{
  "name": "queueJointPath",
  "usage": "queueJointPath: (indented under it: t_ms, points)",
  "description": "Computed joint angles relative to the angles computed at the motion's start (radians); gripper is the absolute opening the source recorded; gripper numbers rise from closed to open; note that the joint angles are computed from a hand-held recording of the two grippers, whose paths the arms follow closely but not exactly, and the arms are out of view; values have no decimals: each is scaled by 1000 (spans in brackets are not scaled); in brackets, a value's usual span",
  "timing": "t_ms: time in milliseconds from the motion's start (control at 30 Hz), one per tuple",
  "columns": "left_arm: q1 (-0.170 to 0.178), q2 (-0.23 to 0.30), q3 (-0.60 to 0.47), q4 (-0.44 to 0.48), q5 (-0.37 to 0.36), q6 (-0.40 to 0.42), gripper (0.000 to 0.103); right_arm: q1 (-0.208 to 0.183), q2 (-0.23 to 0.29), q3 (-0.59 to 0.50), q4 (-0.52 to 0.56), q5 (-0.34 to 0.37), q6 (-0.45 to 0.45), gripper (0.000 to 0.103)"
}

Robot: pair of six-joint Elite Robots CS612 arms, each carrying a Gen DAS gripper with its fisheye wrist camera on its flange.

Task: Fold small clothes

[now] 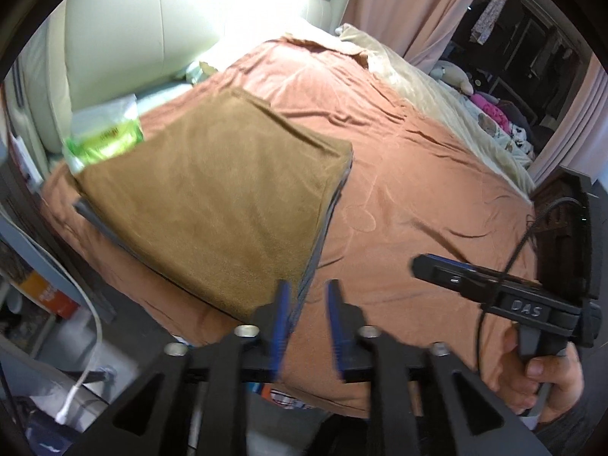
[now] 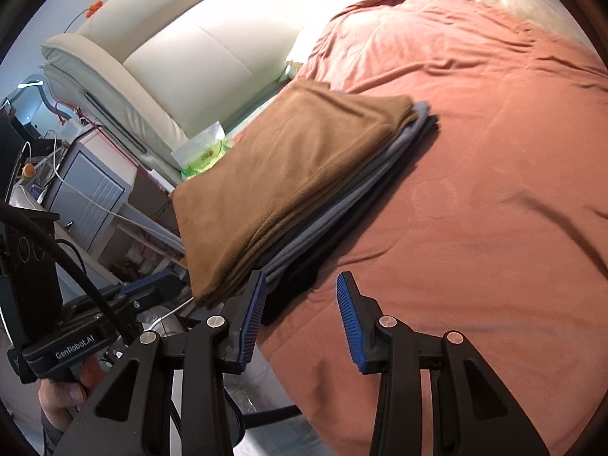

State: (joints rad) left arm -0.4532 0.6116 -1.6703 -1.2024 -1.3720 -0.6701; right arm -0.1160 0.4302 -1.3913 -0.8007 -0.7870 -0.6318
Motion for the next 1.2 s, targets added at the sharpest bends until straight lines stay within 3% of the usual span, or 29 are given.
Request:
queueJointPath:
  t_ms: [100,233,400,533,633,700,867,1200]
  points:
    - [-12,2,-16,-13,19,2,47,-23,9,-48,-8,-17,9,37]
    - [-41,-4,-33,10,78,28,58,-53,20,-112,-16,-24,33,42]
    - [-80,-1,-62,-8,135,79,90,-98,39,-209,-25,-35,46,67]
    - [-111,2,-86,-23,171,97,102,-138,56,-303,-45,-57,56,82]
    - [-136,4,-106,-23,200,103,103,-160,68,-358,-44,-60,70,90]
    - [-151,5,-120,-21,214,103,103,-179,75,-403,-39,-64,78,103]
    - [-194,10,-158,-27,262,112,103,-222,98,-508,-38,-72,106,103]
    - [-272,33,-235,-50,350,117,103,-317,125,-658,50,3,111,103]
